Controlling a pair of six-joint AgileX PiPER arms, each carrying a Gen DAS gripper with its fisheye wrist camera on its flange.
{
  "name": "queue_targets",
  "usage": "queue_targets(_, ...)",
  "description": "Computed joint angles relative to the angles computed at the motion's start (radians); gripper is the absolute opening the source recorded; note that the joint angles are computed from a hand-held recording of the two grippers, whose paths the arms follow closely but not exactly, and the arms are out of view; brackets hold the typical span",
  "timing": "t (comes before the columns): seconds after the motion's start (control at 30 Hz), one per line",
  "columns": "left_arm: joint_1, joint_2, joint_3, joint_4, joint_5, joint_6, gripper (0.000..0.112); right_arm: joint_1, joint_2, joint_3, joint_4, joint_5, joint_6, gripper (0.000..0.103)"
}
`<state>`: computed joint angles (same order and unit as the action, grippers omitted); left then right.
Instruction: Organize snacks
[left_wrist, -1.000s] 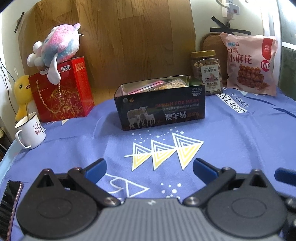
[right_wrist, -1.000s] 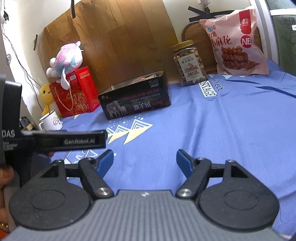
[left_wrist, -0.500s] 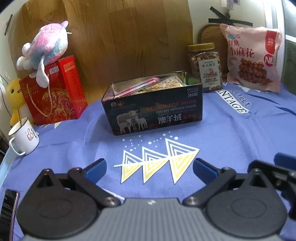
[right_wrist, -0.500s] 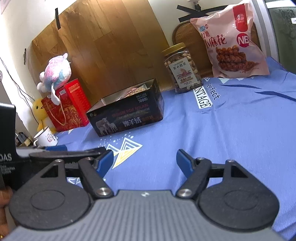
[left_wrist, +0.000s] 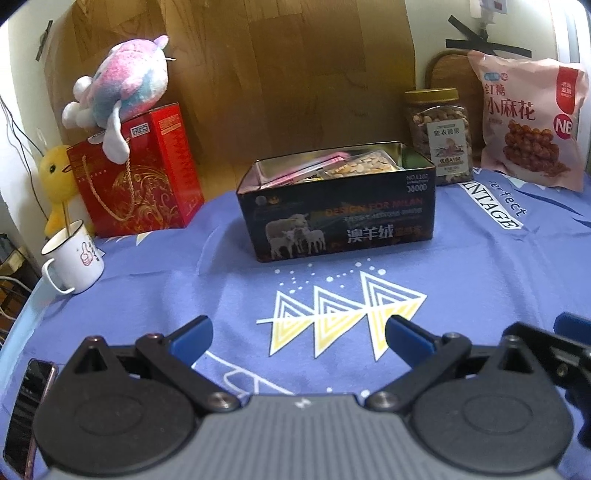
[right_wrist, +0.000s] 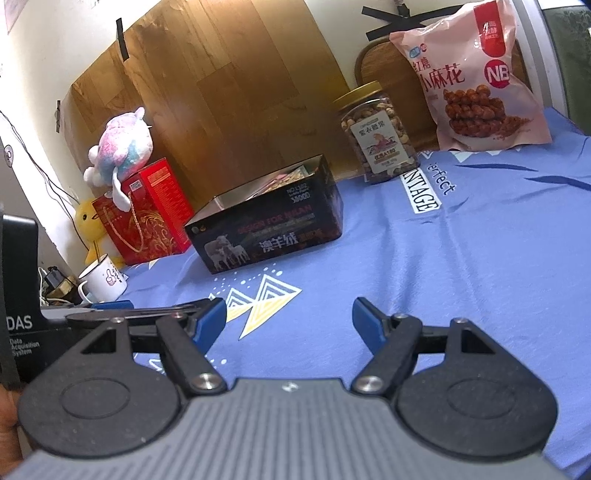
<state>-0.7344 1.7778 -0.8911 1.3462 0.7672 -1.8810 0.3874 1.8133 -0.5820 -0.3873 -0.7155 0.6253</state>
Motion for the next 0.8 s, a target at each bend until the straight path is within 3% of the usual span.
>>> queue_targets(0.5, -0.002, -0.017, 0.024, 0.003, 0.004, -0.022, 0.103, 0.019, -0.020, 0.026, 0.037, -0.010, -0.029, 0.077)
queue_targets(0.8, -0.001, -0.065, 0.097, 0.124, -0.041, -0.130, 0.103, 0.044, -0.020, 0.036, 0.087, -0.021, -0.064, 0.077)
